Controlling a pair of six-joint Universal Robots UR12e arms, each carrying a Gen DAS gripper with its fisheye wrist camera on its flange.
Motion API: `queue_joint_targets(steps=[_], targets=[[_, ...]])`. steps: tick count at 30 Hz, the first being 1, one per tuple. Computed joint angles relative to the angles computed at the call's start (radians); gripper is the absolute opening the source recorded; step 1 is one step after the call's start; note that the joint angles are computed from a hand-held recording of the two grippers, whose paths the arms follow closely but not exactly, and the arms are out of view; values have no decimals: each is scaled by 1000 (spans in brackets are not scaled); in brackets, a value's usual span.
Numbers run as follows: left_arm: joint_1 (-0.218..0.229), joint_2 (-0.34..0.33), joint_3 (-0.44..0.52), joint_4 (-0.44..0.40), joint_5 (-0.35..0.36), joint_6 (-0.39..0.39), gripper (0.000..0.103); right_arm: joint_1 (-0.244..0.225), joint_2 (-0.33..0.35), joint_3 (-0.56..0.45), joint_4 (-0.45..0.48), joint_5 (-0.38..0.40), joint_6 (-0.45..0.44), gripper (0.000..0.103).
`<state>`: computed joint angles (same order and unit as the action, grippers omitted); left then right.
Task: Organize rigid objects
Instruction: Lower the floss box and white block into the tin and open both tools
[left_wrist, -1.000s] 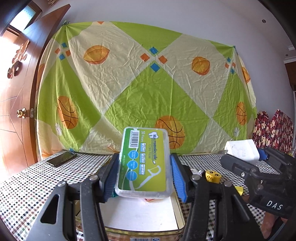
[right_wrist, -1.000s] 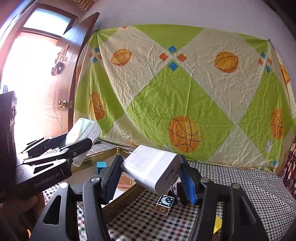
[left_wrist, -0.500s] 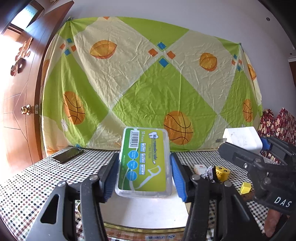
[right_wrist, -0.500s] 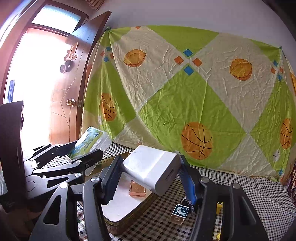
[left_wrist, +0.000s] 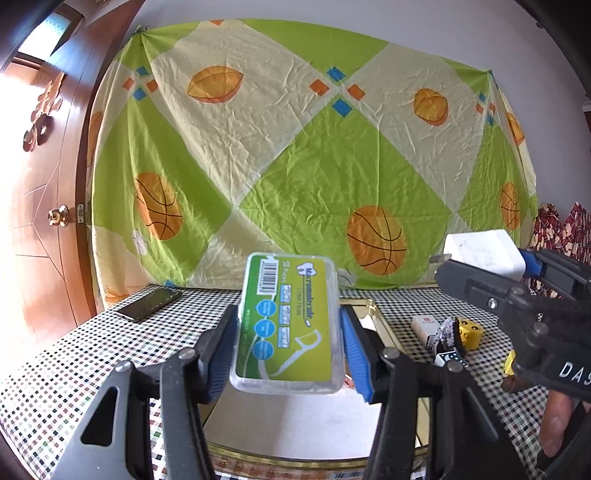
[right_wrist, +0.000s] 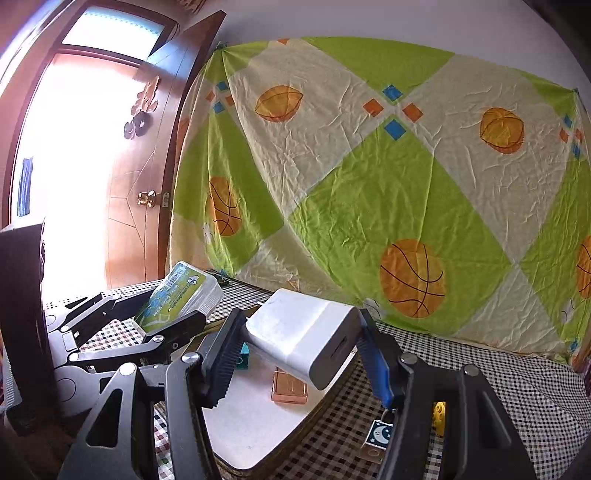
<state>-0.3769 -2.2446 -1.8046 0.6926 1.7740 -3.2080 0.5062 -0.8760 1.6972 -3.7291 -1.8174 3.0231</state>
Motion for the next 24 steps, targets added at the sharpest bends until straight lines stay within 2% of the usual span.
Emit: queue_joint_targets(steps=[8, 11, 22, 24], targets=[[15, 1, 15, -83, -10, 15, 54, -7, 15, -44, 82, 12, 17, 62], [21, 5, 25, -145, -17, 21, 54, -10, 23, -66, 124, 16, 28, 62], [28, 6, 67, -323, -16, 75, 54, -39, 57, -160, 380, 103, 138, 62], [32, 8, 72, -360, -36, 81, 54, -40, 64, -176, 421, 108, 150, 62]])
